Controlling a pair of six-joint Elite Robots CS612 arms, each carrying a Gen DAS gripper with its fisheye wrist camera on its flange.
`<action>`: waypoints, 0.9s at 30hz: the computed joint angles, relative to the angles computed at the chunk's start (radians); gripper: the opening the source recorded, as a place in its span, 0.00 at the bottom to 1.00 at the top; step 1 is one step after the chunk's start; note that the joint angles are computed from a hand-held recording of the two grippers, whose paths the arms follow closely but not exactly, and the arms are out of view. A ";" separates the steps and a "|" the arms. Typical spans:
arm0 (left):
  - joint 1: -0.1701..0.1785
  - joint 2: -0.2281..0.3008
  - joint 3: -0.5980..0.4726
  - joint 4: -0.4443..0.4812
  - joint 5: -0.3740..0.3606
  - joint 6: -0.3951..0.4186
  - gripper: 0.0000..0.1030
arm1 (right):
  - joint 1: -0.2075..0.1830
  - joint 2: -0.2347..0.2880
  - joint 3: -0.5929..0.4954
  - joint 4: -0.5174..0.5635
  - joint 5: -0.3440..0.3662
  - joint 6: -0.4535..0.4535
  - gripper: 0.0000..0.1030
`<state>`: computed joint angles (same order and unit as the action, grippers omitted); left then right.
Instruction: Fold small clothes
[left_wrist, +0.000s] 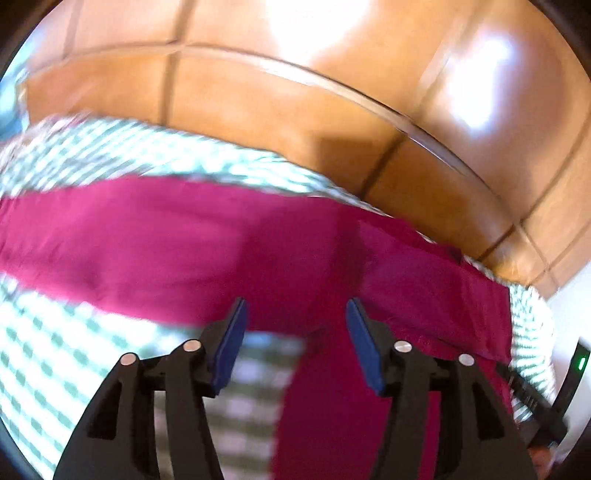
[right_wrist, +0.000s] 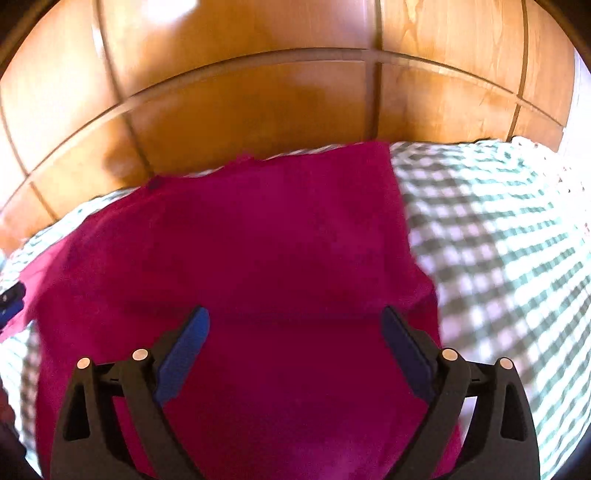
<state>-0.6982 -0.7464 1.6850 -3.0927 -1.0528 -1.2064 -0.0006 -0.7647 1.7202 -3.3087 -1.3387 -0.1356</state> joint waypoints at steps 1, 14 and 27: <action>-0.001 -0.012 0.030 -0.009 0.004 -0.043 0.56 | 0.006 -0.006 0.022 -0.001 0.000 -0.025 0.90; -0.006 -0.118 0.416 -0.261 0.104 -0.603 0.50 | 0.046 0.020 0.106 -0.128 -0.081 -0.127 0.97; 0.084 -0.098 0.469 -0.358 0.081 -0.740 0.07 | 0.056 0.025 0.110 -0.155 -0.087 -0.121 0.97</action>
